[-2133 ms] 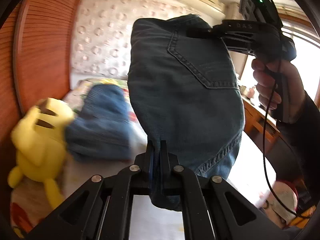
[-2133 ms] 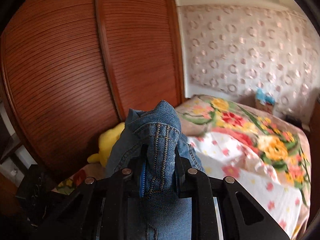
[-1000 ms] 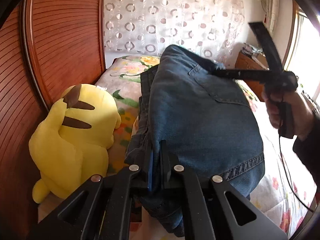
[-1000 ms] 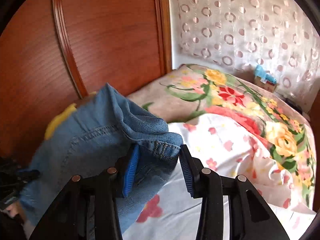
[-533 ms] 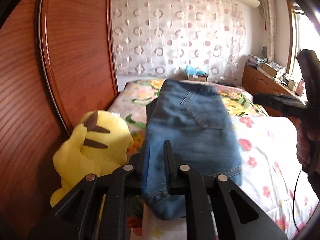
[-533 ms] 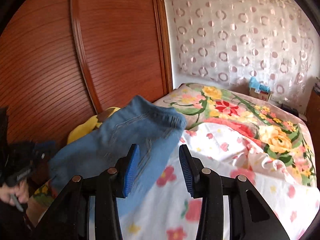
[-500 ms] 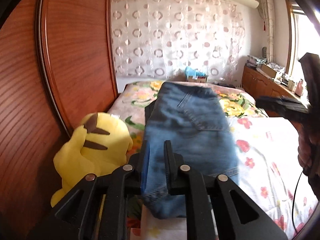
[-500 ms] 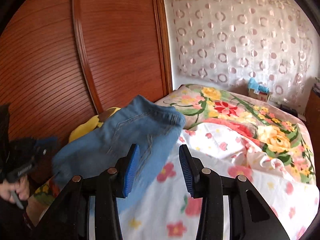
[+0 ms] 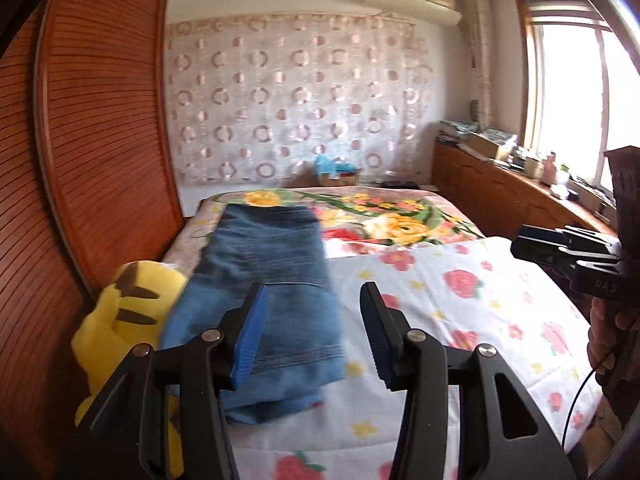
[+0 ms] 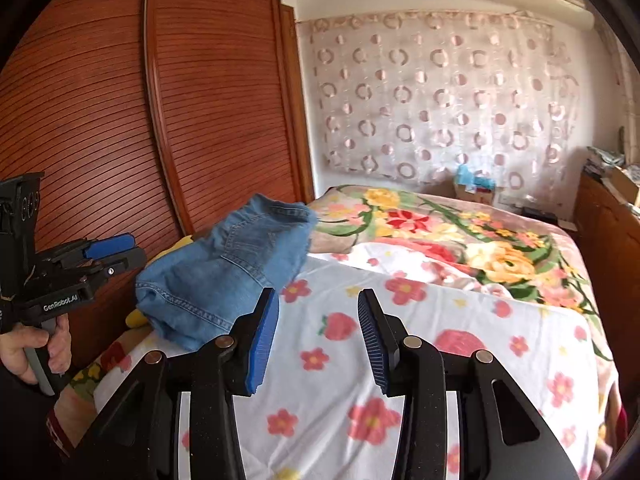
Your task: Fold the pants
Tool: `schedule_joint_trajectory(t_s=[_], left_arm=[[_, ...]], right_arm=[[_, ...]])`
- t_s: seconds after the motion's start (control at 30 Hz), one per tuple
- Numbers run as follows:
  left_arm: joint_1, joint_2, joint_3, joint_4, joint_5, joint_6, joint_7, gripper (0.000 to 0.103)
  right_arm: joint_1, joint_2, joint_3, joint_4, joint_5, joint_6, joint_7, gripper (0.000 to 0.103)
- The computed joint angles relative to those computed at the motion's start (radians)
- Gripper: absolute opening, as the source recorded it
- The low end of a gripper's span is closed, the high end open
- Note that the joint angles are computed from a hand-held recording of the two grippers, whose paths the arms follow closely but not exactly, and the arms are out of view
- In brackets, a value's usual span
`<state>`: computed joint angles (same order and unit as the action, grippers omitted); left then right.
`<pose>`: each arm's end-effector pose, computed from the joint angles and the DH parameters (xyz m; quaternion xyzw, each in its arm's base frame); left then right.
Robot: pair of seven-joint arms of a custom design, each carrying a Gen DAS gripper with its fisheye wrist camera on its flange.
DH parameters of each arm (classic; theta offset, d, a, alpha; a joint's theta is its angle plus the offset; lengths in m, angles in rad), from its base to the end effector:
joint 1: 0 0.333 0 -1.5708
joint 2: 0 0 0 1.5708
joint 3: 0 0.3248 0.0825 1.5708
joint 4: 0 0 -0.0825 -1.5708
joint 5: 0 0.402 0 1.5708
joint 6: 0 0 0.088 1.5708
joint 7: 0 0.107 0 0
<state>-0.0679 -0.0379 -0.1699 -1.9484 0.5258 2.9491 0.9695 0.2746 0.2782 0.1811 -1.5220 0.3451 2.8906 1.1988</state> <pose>0.5853 -0.1777 0.6171 -0.5773 0.6389 -0.3850 0.3321 0.6568 0.2775 0.6385 -0.7312 0.4301 -0.2407 0.4716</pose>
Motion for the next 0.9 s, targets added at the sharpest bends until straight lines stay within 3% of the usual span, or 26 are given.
schedule_joint_trajectory(t_s=[0.13,0.23,0.37,0.47,0.53,0.67,0.8,0.9], left_arm=[[-0.027,0.012,-0.013,0.013,-0.048,-0.010,0.051,0.054],[-0.044,0.019,-0.017,0.017,-0.071,0.002,0.071,0.083],[-0.063,0.021,-0.024,0.024,-0.082,-0.002,0.069,0.094],[-0.065,0.019,-0.027,0.029,0.026,0.014,-0.044,0.097],[-0.071,0.020,-0.029,0.036,0.038,0.008,-0.062,0.103],[-0.080,0.019,-0.032,0.038,0.036,0.014,-0.062,0.103],[-0.091,0.001,-0.039,0.024,-0.002,0.025,-0.048,0.103],[-0.080,-0.020,-0.058,0.029,0.093,-0.014,-0.145,0.103]], right_arm=[[-0.002,-0.074,-0.007,-0.095,0.017,0.038,0.008,0.043],[0.010,-0.102,-0.019,-0.141,0.010,0.065,0.030,0.043],[0.030,-0.147,-0.046,-0.208,-0.036,0.097,0.100,0.043],[0.049,-0.174,-0.071,-0.245,-0.110,0.110,0.188,0.043],[0.059,-0.192,-0.085,-0.269,-0.170,0.118,0.253,0.043],[0.071,-0.228,-0.106,-0.310,-0.309,0.129,0.404,0.043],[0.060,-0.285,-0.106,-0.372,-0.443,0.151,0.539,0.051],[0.033,-0.328,-0.088,-0.403,-0.597,0.152,0.688,0.058]])
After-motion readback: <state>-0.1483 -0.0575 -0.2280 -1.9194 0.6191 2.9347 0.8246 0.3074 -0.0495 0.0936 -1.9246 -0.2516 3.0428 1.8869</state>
